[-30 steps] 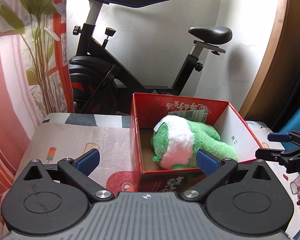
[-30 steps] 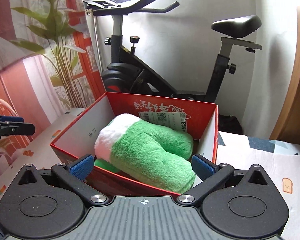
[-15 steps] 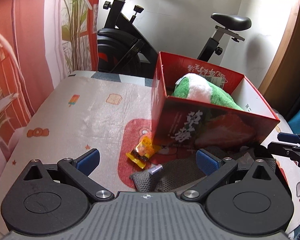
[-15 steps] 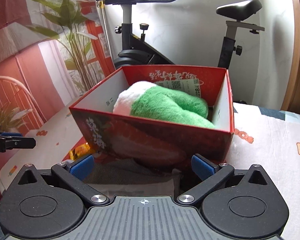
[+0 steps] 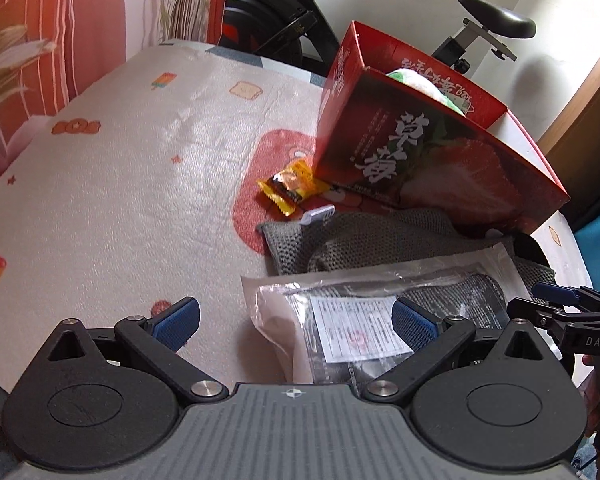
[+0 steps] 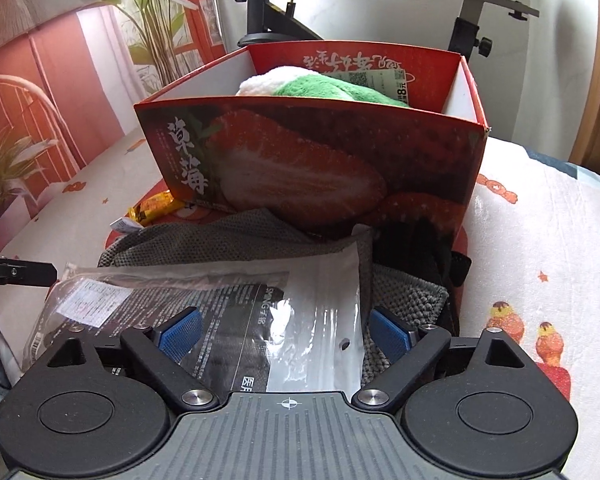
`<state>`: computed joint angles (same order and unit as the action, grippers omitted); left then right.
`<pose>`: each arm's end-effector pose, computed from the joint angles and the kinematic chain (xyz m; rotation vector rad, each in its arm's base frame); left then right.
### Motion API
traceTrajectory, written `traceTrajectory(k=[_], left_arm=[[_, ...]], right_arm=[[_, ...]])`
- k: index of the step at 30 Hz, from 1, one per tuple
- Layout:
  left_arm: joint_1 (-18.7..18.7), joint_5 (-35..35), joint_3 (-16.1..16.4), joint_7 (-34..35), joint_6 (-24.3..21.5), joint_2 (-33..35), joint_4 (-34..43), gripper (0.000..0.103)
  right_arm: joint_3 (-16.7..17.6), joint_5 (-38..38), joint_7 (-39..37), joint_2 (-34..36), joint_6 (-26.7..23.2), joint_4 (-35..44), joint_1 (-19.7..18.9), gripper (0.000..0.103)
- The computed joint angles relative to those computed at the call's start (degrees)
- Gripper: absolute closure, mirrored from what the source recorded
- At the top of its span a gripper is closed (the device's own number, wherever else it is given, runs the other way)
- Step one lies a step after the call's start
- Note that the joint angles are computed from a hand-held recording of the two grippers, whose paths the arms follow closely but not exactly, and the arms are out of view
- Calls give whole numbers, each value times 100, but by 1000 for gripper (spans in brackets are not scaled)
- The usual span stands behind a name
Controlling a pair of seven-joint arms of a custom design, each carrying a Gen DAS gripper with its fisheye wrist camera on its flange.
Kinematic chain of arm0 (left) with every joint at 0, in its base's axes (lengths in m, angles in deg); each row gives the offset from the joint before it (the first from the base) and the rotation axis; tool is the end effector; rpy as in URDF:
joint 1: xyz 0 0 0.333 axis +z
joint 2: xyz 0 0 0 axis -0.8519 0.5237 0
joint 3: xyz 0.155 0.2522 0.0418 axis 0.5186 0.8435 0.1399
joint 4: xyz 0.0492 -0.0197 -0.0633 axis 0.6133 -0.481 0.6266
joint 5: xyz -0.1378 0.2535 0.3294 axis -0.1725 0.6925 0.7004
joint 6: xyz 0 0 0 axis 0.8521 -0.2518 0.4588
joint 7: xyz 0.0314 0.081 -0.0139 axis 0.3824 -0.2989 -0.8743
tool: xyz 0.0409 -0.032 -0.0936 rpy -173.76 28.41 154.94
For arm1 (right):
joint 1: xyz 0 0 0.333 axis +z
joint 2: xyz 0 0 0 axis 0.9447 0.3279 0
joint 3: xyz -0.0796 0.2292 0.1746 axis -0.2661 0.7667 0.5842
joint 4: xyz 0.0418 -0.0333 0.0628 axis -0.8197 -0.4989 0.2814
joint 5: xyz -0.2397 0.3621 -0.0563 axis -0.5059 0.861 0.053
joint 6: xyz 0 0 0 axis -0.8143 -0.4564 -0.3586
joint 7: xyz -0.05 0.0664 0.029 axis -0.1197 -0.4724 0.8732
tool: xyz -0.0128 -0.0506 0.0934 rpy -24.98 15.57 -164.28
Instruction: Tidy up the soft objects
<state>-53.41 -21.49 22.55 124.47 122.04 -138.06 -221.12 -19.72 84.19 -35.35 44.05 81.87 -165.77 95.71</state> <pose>0.3630 -0.0568 0.4485 -2.3617 1.1325 -0.7326 0.5211 0.2208 0.4392 -2.1412 1.0498 -0.1930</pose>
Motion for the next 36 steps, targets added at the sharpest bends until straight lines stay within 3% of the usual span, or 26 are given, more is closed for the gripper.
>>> traceTrajectory(k=[7, 12, 25, 29, 36], left_arm=[[-229, -296, 151, 43, 224, 171, -119, 1], [-296, -410, 234, 160, 253, 303, -99, 13], [-404, -843, 434, 404, 554, 473, -210, 14], [-561, -1052, 611, 620, 838, 566, -243, 22], [-480, -1235, 624, 701, 956, 620, -238, 32]], right_arm=[[-13, -23, 126, 14, -118, -23, -54, 32], [-45, -1, 130, 28, -257, 30, -106, 46], [84, 153, 359, 597, -1054, 647, -531, 44], [136, 387, 257, 606, -1396, 764, -611, 51], [211, 157, 339, 818, -1799, 1053, -680, 47]])
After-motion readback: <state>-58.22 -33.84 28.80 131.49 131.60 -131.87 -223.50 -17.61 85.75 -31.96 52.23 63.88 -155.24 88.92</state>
